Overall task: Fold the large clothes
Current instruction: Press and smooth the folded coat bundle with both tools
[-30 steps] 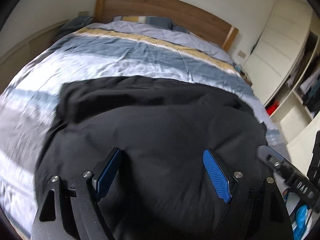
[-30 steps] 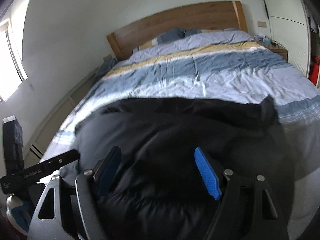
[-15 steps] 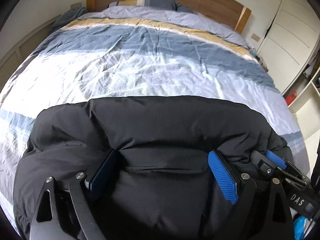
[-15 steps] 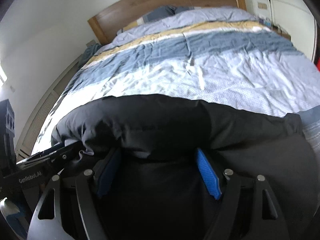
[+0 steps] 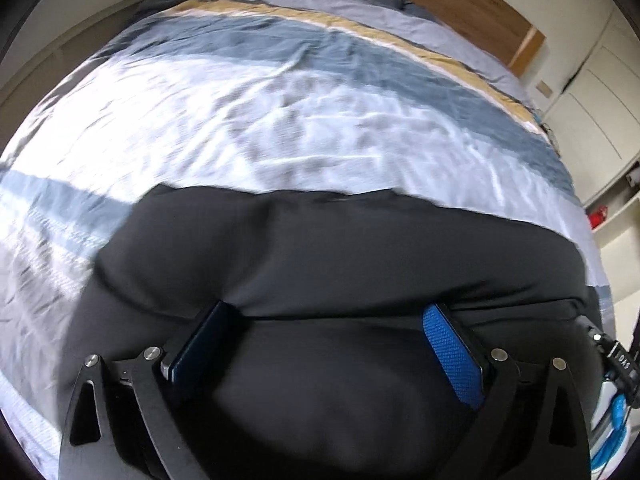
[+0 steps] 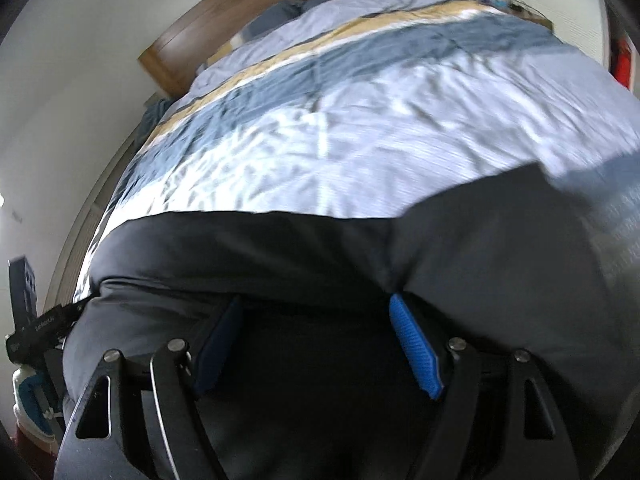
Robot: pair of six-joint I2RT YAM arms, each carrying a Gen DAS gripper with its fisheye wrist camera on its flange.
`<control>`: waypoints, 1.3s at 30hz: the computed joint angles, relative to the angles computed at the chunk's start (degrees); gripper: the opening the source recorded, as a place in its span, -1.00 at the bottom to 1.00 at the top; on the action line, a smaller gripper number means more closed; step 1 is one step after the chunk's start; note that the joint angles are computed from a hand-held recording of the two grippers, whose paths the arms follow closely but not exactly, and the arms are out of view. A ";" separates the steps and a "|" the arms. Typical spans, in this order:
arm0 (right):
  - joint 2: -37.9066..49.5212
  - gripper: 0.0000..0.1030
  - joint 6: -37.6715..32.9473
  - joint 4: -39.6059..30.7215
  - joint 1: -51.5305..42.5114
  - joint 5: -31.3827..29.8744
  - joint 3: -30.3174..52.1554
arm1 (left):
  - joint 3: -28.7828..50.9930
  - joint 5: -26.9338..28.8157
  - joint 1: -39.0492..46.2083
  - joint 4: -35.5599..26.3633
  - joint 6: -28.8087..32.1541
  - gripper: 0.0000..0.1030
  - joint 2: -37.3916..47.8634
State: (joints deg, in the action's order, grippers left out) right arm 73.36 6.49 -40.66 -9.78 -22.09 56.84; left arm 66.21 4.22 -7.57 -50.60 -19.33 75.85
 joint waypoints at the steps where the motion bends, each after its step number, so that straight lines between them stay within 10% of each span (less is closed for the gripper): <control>1: -0.49 0.45 -0.86 -1.04 -1.33 1.07 -0.20 | -0.68 -0.47 1.35 -1.00 0.71 0.89 -1.16; 9: -7.13 0.45 -3.94 -9.45 -5.55 14.94 1.44 | -2.47 -8.14 7.41 -7.72 5.61 0.88 -13.09; 21: -22.22 0.45 7.53 -6.19 12.76 10.34 -5.96 | -12.07 -5.35 -4.84 -4.55 -2.05 0.89 -23.93; 26: -25.13 0.46 8.13 -5.60 5.51 5.84 -11.15 | -14.78 -2.65 1.31 -7.07 -1.19 0.89 -28.54; 34: -30.63 0.45 4.05 -14.34 5.39 13.49 -7.33 | -13.83 -14.28 -6.16 -15.26 -5.88 0.88 -39.15; 39: -37.00 0.45 9.16 -17.81 14.08 16.14 -6.58 | -11.60 -28.87 -27.97 -22.12 -20.28 0.88 -41.96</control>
State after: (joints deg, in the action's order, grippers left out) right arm 36.36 15.65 -58.47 4.31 -5.95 50.26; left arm 54.61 -24.65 -35.54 -72.72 -39.61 33.90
